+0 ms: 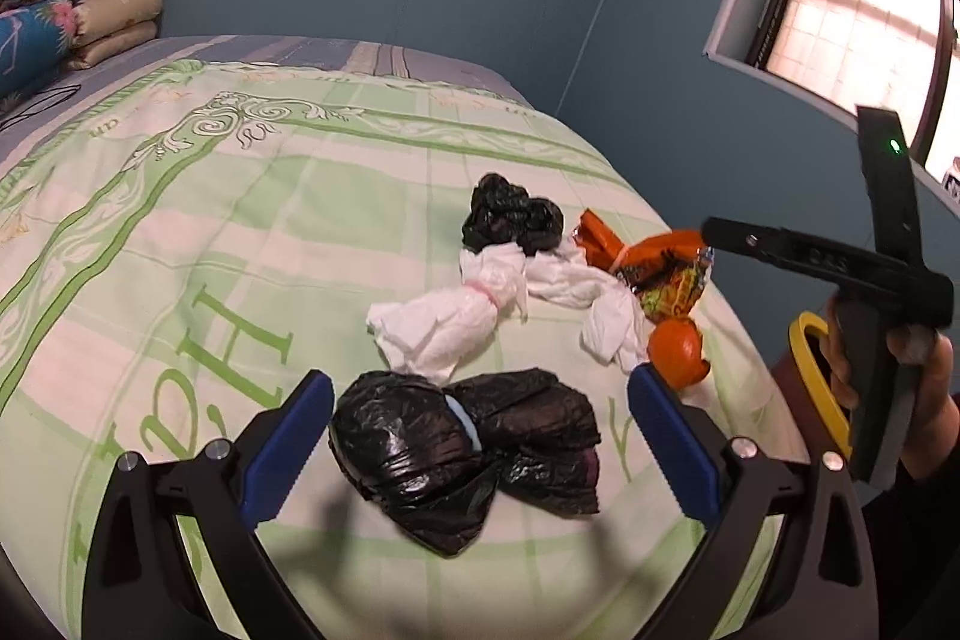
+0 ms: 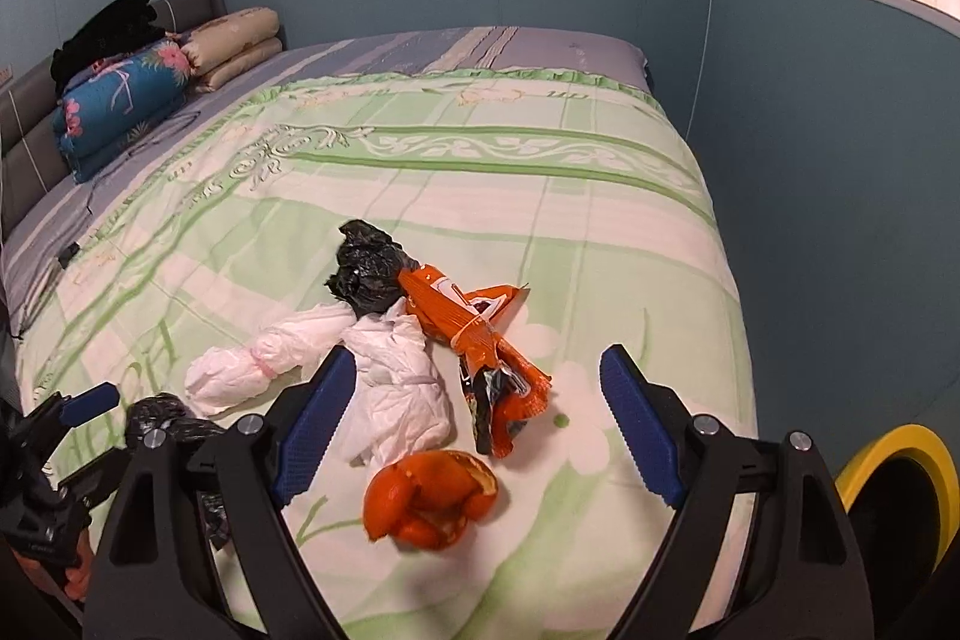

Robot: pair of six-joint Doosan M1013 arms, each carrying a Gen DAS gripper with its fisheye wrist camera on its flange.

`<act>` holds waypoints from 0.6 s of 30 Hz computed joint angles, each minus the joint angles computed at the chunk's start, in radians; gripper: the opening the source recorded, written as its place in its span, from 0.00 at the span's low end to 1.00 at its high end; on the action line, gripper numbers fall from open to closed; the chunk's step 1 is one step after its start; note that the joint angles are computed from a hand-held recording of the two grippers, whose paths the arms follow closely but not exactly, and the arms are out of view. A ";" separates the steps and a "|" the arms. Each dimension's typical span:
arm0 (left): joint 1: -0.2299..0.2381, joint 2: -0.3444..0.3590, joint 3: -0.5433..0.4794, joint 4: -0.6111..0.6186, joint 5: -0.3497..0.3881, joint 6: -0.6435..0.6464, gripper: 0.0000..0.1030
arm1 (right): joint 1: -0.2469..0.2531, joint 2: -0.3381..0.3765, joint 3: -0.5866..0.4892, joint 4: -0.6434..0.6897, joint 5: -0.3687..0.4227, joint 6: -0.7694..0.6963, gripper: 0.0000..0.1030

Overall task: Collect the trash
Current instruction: 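Grasp the black plastic bag with the left tool while the right tool grasps the orange wrapper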

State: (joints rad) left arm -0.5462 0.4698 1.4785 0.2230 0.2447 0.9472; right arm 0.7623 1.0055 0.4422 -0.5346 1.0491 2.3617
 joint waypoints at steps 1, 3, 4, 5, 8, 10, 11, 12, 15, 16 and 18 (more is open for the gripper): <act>0.000 0.003 -0.002 -0.003 0.002 0.011 0.92 | -0.002 0.011 -0.016 0.006 0.009 -0.011 0.77; 0.002 0.011 -0.006 -0.020 0.002 0.045 0.92 | -0.004 0.032 -0.052 0.013 0.031 -0.024 0.77; 0.003 0.013 -0.008 -0.041 0.000 0.070 0.92 | -0.006 0.043 -0.069 0.018 0.042 -0.029 0.77; 0.003 0.017 -0.011 -0.043 0.001 0.081 0.92 | -0.008 0.053 -0.085 0.024 0.052 -0.033 0.77; 0.000 0.030 -0.022 -0.013 0.013 0.074 0.92 | -0.012 0.074 -0.119 0.038 0.073 -0.042 0.77; 0.002 0.037 -0.030 -0.056 0.022 0.116 0.92 | -0.014 0.083 -0.133 0.045 0.081 -0.048 0.77; 0.003 0.042 -0.036 -0.089 0.031 0.151 0.92 | -0.015 0.094 -0.151 0.049 0.094 -0.057 0.77; 0.005 0.047 -0.043 -0.111 0.040 0.178 0.92 | -0.016 0.099 -0.161 0.051 0.101 -0.063 0.77; 0.004 0.054 -0.055 -0.117 0.057 0.190 0.91 | -0.022 0.119 -0.194 0.082 0.124 -0.078 0.77; 0.004 0.055 -0.057 -0.115 0.059 0.189 0.90 | -0.024 0.124 -0.205 0.091 0.130 -0.081 0.76; 0.001 0.057 -0.060 -0.087 0.068 0.172 0.81 | -0.027 0.141 -0.235 0.108 0.150 -0.096 0.73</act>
